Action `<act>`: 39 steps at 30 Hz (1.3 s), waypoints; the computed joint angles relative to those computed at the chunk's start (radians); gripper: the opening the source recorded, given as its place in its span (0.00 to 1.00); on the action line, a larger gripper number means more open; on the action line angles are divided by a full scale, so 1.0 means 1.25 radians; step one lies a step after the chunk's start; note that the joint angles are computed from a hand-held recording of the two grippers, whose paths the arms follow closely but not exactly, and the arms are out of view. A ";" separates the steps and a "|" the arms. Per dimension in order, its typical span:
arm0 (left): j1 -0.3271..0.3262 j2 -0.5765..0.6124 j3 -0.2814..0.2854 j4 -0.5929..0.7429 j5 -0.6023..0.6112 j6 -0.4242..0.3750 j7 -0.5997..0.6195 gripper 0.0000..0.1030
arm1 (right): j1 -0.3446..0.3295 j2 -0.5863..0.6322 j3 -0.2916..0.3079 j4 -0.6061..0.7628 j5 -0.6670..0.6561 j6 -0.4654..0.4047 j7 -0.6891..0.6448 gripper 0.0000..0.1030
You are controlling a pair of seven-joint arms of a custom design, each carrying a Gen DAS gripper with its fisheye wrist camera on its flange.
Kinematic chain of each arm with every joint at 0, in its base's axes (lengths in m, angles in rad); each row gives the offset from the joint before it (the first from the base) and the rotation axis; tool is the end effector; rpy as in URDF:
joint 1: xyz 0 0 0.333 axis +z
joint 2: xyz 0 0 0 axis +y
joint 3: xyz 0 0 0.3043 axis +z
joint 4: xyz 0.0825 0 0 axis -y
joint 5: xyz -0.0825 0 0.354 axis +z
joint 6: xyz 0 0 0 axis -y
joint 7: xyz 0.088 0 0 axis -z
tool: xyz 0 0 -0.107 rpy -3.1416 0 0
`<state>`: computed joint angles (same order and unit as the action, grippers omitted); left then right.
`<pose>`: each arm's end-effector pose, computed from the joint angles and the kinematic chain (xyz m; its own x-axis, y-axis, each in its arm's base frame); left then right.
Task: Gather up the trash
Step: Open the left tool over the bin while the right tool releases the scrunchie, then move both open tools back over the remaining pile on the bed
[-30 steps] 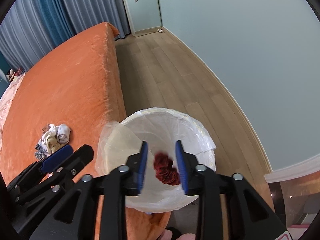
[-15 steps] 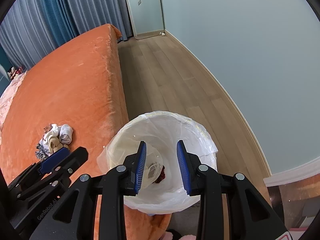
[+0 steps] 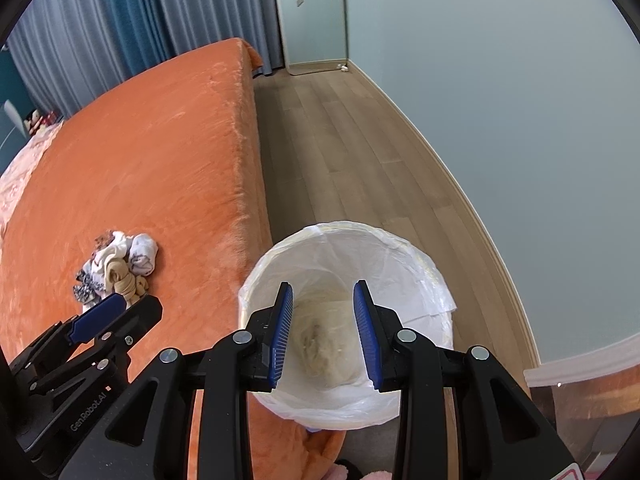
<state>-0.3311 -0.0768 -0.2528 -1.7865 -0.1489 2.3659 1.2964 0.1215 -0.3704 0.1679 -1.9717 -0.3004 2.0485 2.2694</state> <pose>0.4604 -0.3130 0.6430 -0.3155 -0.9047 0.2863 -0.8302 0.1170 -0.5451 0.4320 0.1272 0.6605 -0.3257 -0.9454 0.0139 -0.8028 0.2687 -0.5322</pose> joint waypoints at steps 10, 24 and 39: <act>0.042 -0.055 0.036 -0.092 0.027 -0.001 -0.006 0.46 | 0.042 0.056 0.020 0.037 0.000 0.033 -0.004 0.31; 0.108 -0.111 0.081 -0.231 0.095 0.008 0.018 0.56 | 0.156 0.210 0.016 0.135 0.022 0.085 -0.016 0.31; 0.159 -0.041 0.101 -0.254 0.088 0.032 0.093 0.58 | 0.233 0.393 -0.043 0.239 0.104 0.143 -0.063 0.31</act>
<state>-0.1318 -0.1274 -0.1261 -2.1038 -0.0394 2.4054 1.4124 0.4123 0.1208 0.1138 -1.6731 -0.1709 2.2270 2.1905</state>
